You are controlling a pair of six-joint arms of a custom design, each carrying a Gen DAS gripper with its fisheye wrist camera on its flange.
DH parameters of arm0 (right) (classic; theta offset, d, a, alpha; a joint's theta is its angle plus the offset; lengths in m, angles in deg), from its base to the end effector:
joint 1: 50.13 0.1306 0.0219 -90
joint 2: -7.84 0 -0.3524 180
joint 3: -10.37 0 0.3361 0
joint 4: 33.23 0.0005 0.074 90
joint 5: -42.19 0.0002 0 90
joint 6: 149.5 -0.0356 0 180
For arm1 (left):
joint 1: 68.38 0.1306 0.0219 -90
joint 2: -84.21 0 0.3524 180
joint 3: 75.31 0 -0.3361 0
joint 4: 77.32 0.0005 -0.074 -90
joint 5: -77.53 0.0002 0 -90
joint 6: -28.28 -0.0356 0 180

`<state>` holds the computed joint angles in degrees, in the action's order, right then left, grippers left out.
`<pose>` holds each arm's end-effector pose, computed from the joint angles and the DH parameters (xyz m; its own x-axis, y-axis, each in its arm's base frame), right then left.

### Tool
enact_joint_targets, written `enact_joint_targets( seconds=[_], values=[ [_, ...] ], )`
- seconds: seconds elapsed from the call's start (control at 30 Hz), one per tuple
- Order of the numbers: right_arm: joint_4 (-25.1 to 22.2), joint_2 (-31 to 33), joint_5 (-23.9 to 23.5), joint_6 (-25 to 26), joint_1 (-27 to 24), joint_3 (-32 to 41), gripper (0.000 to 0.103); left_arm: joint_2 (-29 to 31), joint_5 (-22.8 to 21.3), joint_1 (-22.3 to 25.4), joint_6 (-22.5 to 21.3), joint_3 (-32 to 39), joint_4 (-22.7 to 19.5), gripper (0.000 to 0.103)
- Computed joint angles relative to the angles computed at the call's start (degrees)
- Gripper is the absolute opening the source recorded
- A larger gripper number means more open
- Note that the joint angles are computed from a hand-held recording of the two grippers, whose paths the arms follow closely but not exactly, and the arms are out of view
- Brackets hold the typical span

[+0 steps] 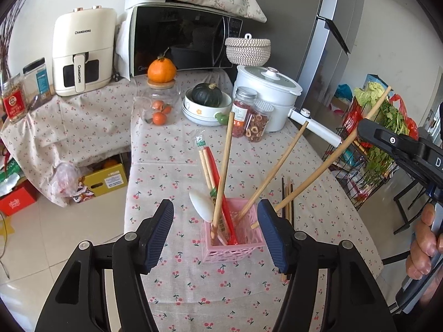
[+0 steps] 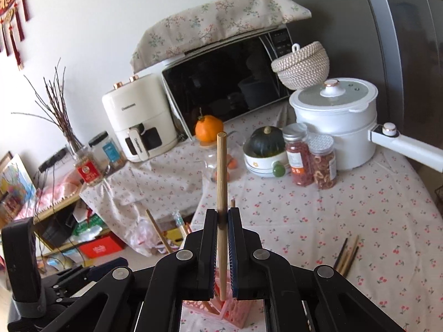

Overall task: Organize utensils
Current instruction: 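Open the left tool to release its chopsticks while the right tool inserts its chopstick into the basket, then lower the left tool onto the black and bamboo chopsticks and close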

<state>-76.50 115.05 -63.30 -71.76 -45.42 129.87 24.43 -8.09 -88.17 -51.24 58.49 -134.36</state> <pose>0.5447 0.0539 0.4828 -0.5666 0.1586 -0.8086 -0.1914 0.9291 0.3164 0.5685 -0.2080 0.4386 -0.7073 0.0618 -0.7042 0.2655 0.9464 -0.1837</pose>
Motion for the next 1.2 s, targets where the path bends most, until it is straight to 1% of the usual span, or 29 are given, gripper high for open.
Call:
enact_joint_targets(
  seconds=[0.13, 0.23, 0.27, 0.37, 0.4, 0.43, 0.47, 0.5, 0.53, 0.6, 0.67, 0.73, 0.8, 0.9, 1.07, 1.2],
  values=[
    [-2.8, 2.7, 2.5, 1.7, 1.4, 2.7, 0.006, 0.5, 0.6, 0.3, 0.8, 0.5, -1.4, 0.068],
    [-3.7, 4.1, 2.7, 1.7, 1.9, 3.8, 0.006, 0.5, 0.8, 0.4, 1.2, 0.6, -1.9, 0.069],
    [-3.6, 4.3, 2.4, 1.5, 1.9, 3.9, 0.007, 0.5, 0.6, 0.4, 1.3, 0.5, -1.9, 0.070],
    [-1.4, 4.1, -1.0, -0.3, 1.3, 2.7, 0.010, 0.3, 0.6, 0.3, 1.4, 0.2, -1.9, 0.072],
    [-1.4, 4.1, -2.2, -1.0, 1.0, 2.7, 0.015, 0.4, 0.7, 0.3, 1.5, 0.2, -2.0, 0.073],
    [-1.2, 4.0, -3.0, -1.8, 0.8, 2.7, 0.026, 0.4, 1.0, 0.2, 1.6, 0.3, -2.3, 0.073],
    [-0.4, 3.4, -3.7, -2.5, 0.3, 1.9, 0.031, 0.5, 1.4, 0.2, 1.6, 0.5, -2.6, 0.074],
    [0.4, 2.7, -4.0, -2.8, 0.0, 1.1, 0.039, 0.7, 1.7, 0.1, 1.6, 0.7, -3.0, 0.074],
    [1.1, 2.0, -3.9, -2.9, -0.5, 0.3, 0.043, 0.8, 1.9, 0.0, 1.7, 0.9, -3.4, 0.074],
    [1.7, 0.7, -3.9, -2.8, -1.4, -0.8, 0.048, 0.9, 2.2, -0.4, 1.7, 1.0, -4.0, 0.074],
    [2.5, -0.9, -3.8, -2.7, -2.7, -2.5, 0.056, 0.9, 2.2, -0.9, 1.7, 0.9, -4.4, 0.074],
    [2.5, -2.4, -3.1, -1.9, -4.0, -4.2, 0.066, 0.7, 2.3, -1.5, 1.6, 0.8, -4.6, 0.074],
    [2.1, -3.7, -1.8, -0.5, -5.2, -5.8, 0.070, 0.5, 2.3, -2.1, 1.0, 0.6, -4.6, 0.074],
    [0.9, -5.3, 0.1, 1.5, -7.1, -8.1, 0.072, 0.2, 2.4, -3.5, 0.3, 0.3, -4.6, 0.074],
    [-1.5, -6.6, 0.4, 2.7, -10.6, -10.8, 0.079, 0.9, 2.4, -6.1, -0.9, 1.5, -5.2, 0.075],
    [-4.7, -6.2, 1.1, 4.2, -13.1, -11.3, 0.083, 3.1, 2.4, -8.5, -1.8, 4.6, -7.2, 0.075]
  ],
)
